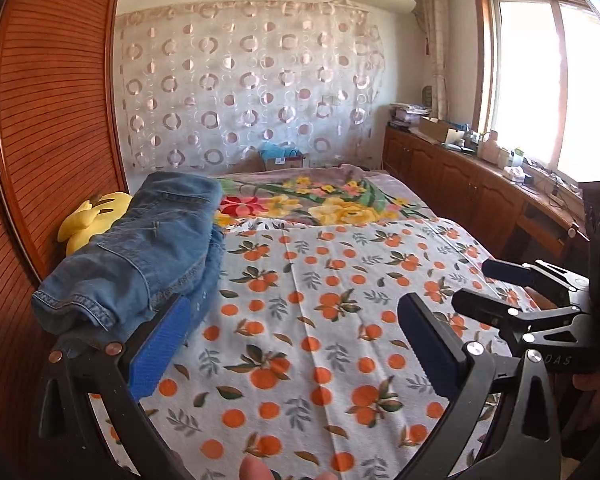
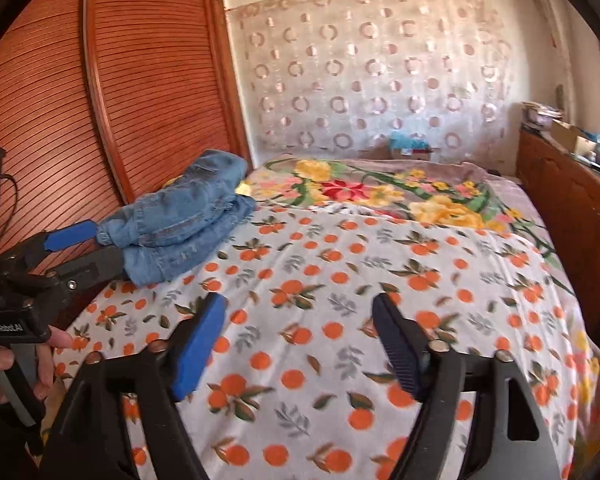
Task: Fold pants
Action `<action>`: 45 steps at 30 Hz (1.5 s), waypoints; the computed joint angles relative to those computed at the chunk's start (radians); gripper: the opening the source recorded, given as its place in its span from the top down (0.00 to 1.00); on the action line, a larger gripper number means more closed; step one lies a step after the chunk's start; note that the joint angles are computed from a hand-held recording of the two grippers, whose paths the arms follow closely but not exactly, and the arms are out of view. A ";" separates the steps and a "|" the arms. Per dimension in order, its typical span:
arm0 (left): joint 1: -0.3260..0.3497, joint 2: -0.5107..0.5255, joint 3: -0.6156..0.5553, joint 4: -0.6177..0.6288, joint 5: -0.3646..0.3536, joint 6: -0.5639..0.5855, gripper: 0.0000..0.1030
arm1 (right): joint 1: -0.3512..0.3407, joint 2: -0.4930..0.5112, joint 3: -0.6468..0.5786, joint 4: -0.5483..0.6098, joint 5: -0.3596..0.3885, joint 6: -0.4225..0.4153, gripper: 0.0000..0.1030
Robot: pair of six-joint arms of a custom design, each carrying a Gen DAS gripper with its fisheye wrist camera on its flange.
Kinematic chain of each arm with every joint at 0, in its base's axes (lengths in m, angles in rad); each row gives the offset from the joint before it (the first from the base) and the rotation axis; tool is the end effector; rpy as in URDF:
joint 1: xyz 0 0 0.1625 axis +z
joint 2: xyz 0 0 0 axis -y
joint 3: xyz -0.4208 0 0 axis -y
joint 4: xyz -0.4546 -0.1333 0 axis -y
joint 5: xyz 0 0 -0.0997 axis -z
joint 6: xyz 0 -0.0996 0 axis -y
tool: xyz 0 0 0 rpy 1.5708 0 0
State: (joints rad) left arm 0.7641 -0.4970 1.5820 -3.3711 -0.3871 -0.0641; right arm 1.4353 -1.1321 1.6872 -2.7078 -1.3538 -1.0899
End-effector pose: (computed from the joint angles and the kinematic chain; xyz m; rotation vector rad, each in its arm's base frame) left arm -0.3364 -0.6348 -0.0019 0.2590 2.0587 -1.2525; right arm 0.0585 -0.7163 0.2774 1.3915 -2.4888 0.8767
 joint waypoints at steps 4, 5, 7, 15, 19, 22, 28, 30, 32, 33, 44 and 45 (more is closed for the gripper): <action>-0.017 0.014 -0.009 0.003 -0.003 -0.001 0.00 | -0.014 -0.047 0.050 -0.038 0.005 0.015 0.19; -0.022 0.017 -0.010 0.002 -0.002 -0.002 0.00 | -0.015 -0.058 0.062 -0.048 0.003 0.020 0.18; -0.034 0.027 -0.014 -0.015 0.004 0.009 0.00 | -0.023 -0.080 0.087 -0.079 0.008 0.025 0.18; -0.077 0.060 -0.031 -0.058 0.032 0.037 0.00 | -0.042 -0.155 0.167 -0.147 0.010 0.057 0.18; -0.089 0.052 -0.014 -0.018 0.027 -0.018 0.00 | -0.049 -0.179 0.195 -0.172 0.019 0.071 0.18; -0.099 0.053 -0.003 -0.014 0.051 -0.049 0.00 | -0.056 -0.201 0.224 -0.195 0.026 0.062 0.18; -0.108 0.047 0.029 0.004 0.091 -0.097 0.00 | -0.070 -0.224 0.252 -0.207 0.026 0.043 0.18; -0.107 0.041 0.043 0.022 0.098 -0.128 0.00 | -0.080 -0.231 0.252 -0.194 0.035 0.037 0.18; -0.104 0.031 0.059 0.044 0.096 -0.162 0.00 | -0.086 -0.233 0.248 -0.188 0.040 0.032 0.18; -0.103 0.027 0.067 0.049 0.098 -0.172 0.00 | -0.087 -0.235 0.251 -0.190 0.043 0.033 0.18; -0.091 0.022 0.100 0.083 0.123 -0.237 0.00 | -0.098 -0.202 0.230 -0.171 0.064 0.015 0.18; -0.090 0.018 0.106 0.092 0.123 -0.249 0.00 | -0.097 -0.199 0.230 -0.178 0.064 0.014 0.18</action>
State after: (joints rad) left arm 0.6744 -0.4789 1.6877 -3.2791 -0.2638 -0.3134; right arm 1.3380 -1.3309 1.9174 -2.8856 -1.2902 -1.0755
